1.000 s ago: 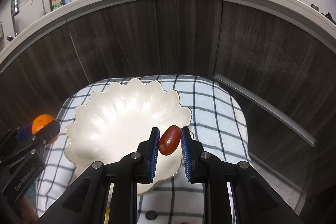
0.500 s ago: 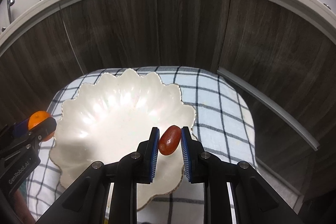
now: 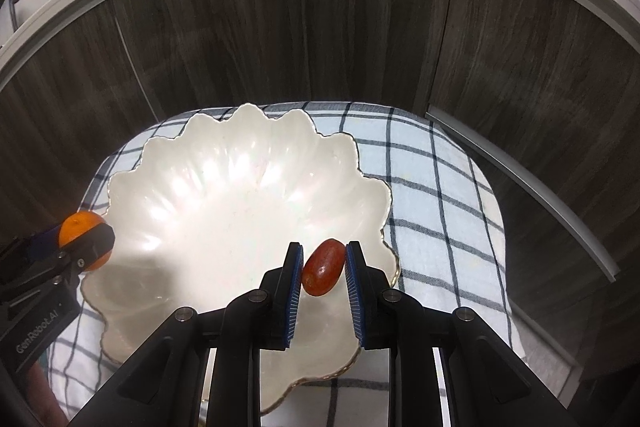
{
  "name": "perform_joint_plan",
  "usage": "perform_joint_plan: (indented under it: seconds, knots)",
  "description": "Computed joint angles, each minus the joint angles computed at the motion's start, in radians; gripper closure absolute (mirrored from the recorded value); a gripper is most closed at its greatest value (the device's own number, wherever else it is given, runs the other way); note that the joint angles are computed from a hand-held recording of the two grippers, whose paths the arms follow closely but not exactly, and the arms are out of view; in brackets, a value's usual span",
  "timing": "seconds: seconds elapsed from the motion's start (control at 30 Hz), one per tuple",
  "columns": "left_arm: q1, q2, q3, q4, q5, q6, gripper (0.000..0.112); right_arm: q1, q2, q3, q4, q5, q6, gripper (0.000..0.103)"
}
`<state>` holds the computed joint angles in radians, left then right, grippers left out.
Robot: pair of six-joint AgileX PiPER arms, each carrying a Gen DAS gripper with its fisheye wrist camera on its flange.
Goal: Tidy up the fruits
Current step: 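Open the left tool and the right tool to drop both fruits into the bowl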
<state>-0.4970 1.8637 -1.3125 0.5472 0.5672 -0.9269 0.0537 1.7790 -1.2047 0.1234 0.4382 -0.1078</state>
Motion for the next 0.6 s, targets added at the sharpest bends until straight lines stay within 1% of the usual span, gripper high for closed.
perform_joint_plan:
  seconds: [0.03, 0.1, 0.17, 0.2, 0.23, 0.3, 0.4, 0.5, 0.6]
  knots:
    - [0.000, 0.001, -0.001, -0.006, 0.004, 0.008, 0.066, 0.001, -0.001, -0.001, -0.008, 0.004, 0.007, 0.075]
    - [0.002, 0.003, -0.007, -0.018, 0.016, 0.020, 0.065, 0.002, -0.006, -0.001, -0.022, 0.007, 0.027, 0.053]
    - [-0.005, -0.011, 0.009, 0.028, 0.013, -0.023, 0.053, 0.005, -0.021, 0.008, -0.053, -0.005, 0.064, 0.043]
    - [-0.010, -0.017, 0.018, 0.058, 0.013, -0.050, 0.044, 0.007, -0.027, 0.012, -0.065, -0.011, 0.076, 0.040]
    - [-0.016, -0.025, 0.024, 0.091, 0.015, -0.078, 0.040, 0.011, -0.034, 0.015, -0.093, -0.014, 0.102, 0.039]
    - [-0.020, -0.034, 0.025, 0.109, 0.023, -0.087, 0.036, 0.014, -0.043, 0.015, -0.110, -0.015, 0.116, 0.035]
    - [-0.021, -0.049, 0.025, 0.122, 0.032, -0.097, 0.028, 0.014, -0.058, 0.015, -0.117, -0.015, 0.129, 0.030]
    - [-0.026, -0.064, 0.023, 0.150, 0.054, -0.122, 0.020, 0.010, -0.070, 0.011, -0.126, -0.010, 0.144, 0.028]
    - [-0.027, -0.082, 0.022, 0.158, 0.069, -0.134, 0.019, 0.010, -0.087, 0.011, -0.133, -0.009, 0.154, 0.027]
